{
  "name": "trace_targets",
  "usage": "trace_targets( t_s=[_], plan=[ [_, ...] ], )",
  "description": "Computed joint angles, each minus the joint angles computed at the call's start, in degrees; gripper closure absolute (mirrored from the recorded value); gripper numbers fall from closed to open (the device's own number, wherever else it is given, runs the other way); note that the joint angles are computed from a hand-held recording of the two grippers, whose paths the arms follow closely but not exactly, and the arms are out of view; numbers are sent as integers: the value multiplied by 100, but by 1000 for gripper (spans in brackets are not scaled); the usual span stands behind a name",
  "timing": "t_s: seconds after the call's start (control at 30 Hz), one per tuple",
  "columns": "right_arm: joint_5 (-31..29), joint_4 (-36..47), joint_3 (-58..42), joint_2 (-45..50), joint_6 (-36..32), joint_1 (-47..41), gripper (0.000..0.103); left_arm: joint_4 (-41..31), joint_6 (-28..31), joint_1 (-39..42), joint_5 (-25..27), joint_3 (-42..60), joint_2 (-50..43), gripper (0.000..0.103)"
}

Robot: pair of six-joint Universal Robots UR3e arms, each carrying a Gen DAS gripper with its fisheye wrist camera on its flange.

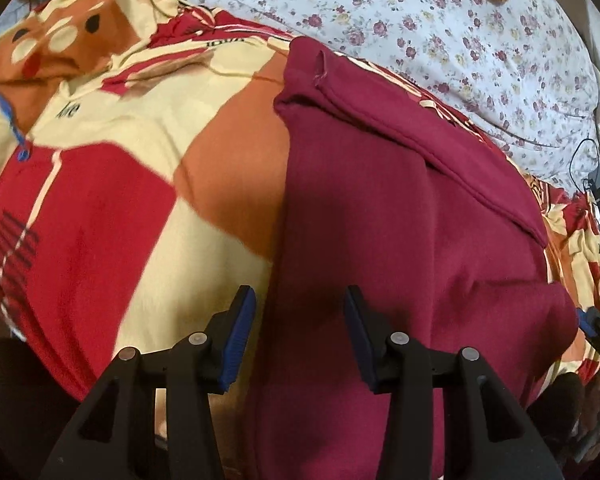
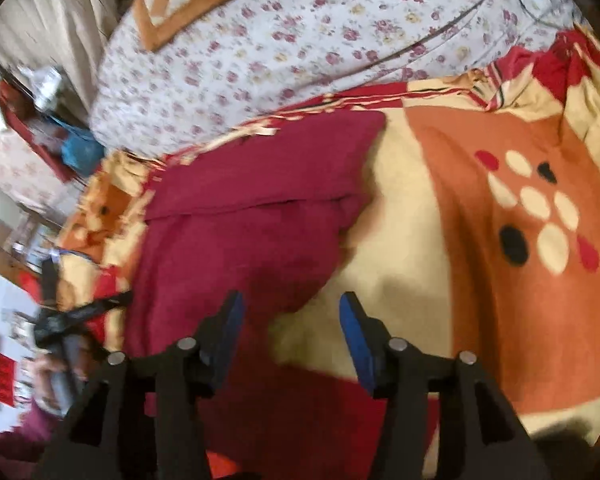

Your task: Fold small clothes

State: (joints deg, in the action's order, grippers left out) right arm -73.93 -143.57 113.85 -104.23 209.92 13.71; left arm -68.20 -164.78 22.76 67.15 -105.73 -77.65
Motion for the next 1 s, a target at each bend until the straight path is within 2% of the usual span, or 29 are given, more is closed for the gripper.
trace_targets(
  t_s=[0.1,0.17,0.2,0.23,0.27,0.33,0.4,0.5,0.6,0.63,0.67,0.73,0.83,0.93,1.0],
  plan=[
    [230,-237,20,177,56,171,41,-175,116,94,-33,-241,327,67],
    [-222,-237,-220,636,-44,584,40,-276,209,136,-14,-446,570,67],
    [-508,-95,-374,839,-97,770,45,-287,268,143,27,-562,697,67],
    [-784,44,-501,1052,-129,921,89,-286,347,184,46,-673,828,67],
    [-721,9,-388,1042,-78,874,97,-322,442,254,65,-802,1007,67],
    [-623,31,-71,705,-52,825,97,-543,658,451,1,-941,1287,67],
    [-830,544,-100,414,-185,955,97,-732,813,641,-65,-1086,1532,67],
    [-787,898,1,286,-278,927,97,-699,899,745,-84,-1300,1735,67],
    [-815,844,51,378,-163,909,93,-791,915,807,-91,-1355,1896,67],
    [-809,795,89,296,-144,901,79,-879,973,854,-112,-1367,1967,67],
    [-809,768,159,135,-120,892,58,-974,1060,937,-121,-1410,2087,67],
    [-809,911,257,-244,-131,849,38,-1012,1172,1034,-70,-1544,2295,67],
    [-835,1295,249,-549,-155,846,37,-955,1233,1046,-1,-1727,2496,67],
    [-658,1270,423,-655,-33,823,37,-1000,1196,1030,0,-1725,2524,67],
    [-757,1360,360,-507,72,976,37,-1093,1229,1048,-10,-1693,2523,67]
  ],
)
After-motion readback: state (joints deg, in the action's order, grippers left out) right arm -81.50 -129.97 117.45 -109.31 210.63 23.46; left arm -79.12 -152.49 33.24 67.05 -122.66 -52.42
